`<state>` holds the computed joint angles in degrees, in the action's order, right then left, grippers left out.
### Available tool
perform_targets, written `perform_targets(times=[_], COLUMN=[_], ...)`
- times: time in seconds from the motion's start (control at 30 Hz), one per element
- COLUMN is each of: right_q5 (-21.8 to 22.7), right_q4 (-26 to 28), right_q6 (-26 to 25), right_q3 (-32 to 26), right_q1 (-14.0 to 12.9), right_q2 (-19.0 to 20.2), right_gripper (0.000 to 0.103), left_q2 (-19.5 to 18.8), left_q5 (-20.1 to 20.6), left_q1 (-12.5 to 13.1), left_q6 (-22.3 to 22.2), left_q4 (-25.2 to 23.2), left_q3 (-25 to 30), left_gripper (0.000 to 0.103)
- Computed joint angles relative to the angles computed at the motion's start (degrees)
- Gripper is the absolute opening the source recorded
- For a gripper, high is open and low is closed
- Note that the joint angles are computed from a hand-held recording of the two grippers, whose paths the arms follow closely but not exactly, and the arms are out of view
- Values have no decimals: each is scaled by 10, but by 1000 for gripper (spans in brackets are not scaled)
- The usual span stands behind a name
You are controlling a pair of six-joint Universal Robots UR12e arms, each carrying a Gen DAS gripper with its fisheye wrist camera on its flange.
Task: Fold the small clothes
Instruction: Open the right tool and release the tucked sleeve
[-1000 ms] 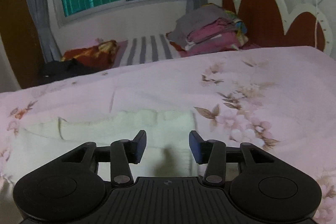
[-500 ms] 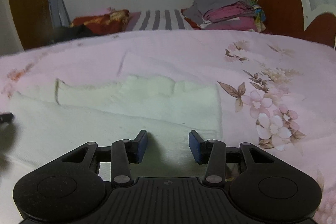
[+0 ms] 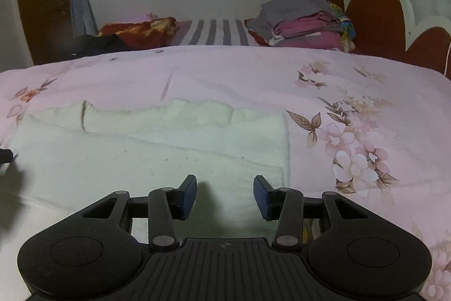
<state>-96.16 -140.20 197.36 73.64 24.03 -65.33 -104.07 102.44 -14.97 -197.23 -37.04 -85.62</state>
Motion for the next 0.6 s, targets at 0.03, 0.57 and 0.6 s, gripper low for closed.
perform_targets(times=[0.03,0.57,0.6], right_q5=[2,-13,-11], right_q4=[4,51,53], right_q6=[-4,-31,-31], right_q3=[0,17,16], right_q1=[0,-7,-7], right_q2=[-1,-14,-16], right_gripper=[45,45,45], left_q2=[2,-5,-4], left_q5=[-1,36,39], left_q1=[-2,-19,-21], left_q6=[2,1,-1], left_q4=[0,-60,-61], left_q3=[-2,20,20], left_gripper=[19,21,21])
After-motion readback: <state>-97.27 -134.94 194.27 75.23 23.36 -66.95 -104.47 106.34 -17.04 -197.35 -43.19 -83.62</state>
